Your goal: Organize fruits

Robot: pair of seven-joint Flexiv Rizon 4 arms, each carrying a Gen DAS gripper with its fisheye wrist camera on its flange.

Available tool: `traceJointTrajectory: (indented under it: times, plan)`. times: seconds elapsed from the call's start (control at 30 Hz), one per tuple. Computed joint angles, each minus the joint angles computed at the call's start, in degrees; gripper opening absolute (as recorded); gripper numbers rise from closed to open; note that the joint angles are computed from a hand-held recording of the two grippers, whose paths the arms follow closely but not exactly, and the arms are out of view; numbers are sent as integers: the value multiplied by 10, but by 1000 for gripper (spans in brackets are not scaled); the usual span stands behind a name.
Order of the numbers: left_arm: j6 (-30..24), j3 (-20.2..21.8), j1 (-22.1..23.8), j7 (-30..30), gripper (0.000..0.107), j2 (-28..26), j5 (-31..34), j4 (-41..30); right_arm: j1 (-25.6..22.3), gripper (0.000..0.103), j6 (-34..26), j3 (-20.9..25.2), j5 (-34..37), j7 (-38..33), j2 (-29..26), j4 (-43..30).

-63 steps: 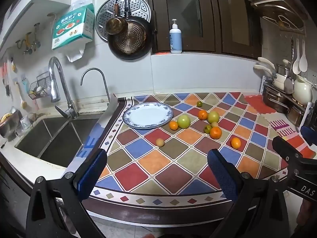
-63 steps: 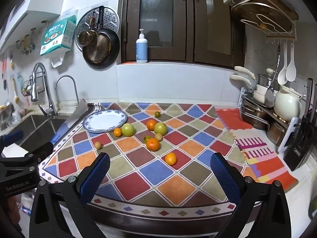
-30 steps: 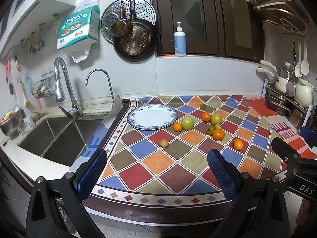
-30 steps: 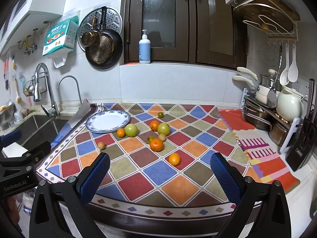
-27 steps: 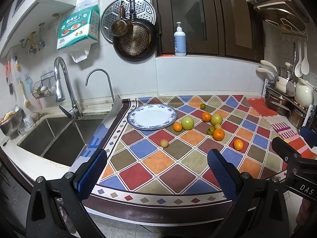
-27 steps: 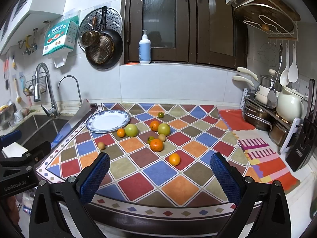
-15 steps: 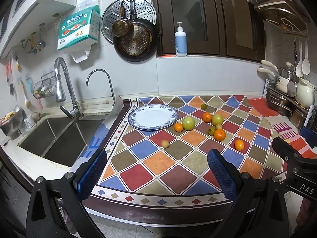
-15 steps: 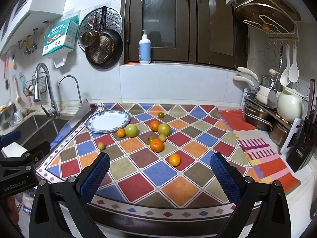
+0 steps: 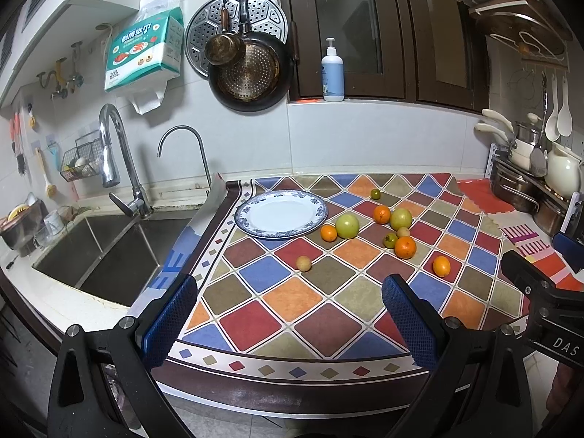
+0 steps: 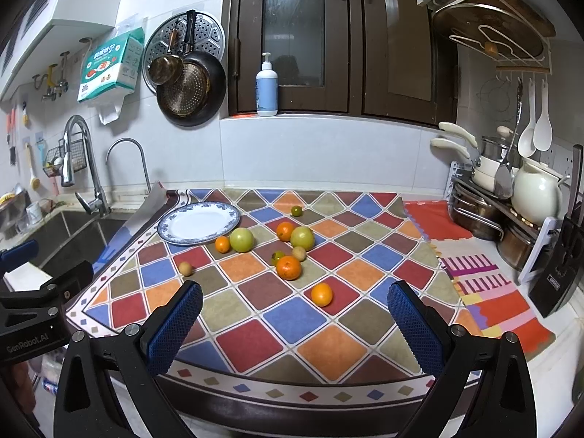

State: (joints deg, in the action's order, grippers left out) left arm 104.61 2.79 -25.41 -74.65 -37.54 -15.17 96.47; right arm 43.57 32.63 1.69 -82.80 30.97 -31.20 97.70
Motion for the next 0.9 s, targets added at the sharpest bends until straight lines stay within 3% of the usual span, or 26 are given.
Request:
traceJointTrajectory:
  times: [0.9]
  plan:
    - [-33, 26, -16, -9, 103, -16, 3, -34, -4, 102, 13, -4, 9, -5, -9, -12]
